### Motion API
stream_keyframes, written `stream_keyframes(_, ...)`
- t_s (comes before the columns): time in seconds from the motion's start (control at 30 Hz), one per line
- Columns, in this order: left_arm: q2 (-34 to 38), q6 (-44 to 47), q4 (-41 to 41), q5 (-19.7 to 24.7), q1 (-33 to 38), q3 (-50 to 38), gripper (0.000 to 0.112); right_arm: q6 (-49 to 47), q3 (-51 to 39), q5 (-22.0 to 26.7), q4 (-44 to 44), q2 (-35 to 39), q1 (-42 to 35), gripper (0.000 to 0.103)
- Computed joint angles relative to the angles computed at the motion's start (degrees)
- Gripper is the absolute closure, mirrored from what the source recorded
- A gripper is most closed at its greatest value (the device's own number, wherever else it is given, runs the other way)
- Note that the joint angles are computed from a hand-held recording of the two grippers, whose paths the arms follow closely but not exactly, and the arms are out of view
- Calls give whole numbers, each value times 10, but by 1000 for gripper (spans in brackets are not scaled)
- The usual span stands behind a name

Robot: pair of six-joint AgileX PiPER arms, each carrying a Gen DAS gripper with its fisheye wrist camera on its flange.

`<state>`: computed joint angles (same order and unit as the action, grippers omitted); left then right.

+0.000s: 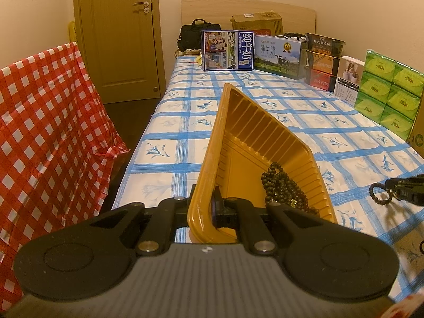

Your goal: Organize jewelry

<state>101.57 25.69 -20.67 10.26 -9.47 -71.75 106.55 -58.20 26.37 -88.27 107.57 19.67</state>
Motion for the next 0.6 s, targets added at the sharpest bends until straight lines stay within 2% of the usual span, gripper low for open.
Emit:
stream_keyframes(0.1,0,-3,1,0,0,0,106,6,0,0,-9,-13,4,99)
stream_keyframes(0.17,0,-2,1,0,0,0,106,-6,-5,-3,-5,-22,9,103)
stream_keyframes(0.5,0,-2,1,1,0,-1,106,-30,-63,-10,-21,-46,62,103)
stream_keyframes(0.6,0,-2,1,0,0,0,106,-16,-60,-9,-32,-50,57,103)
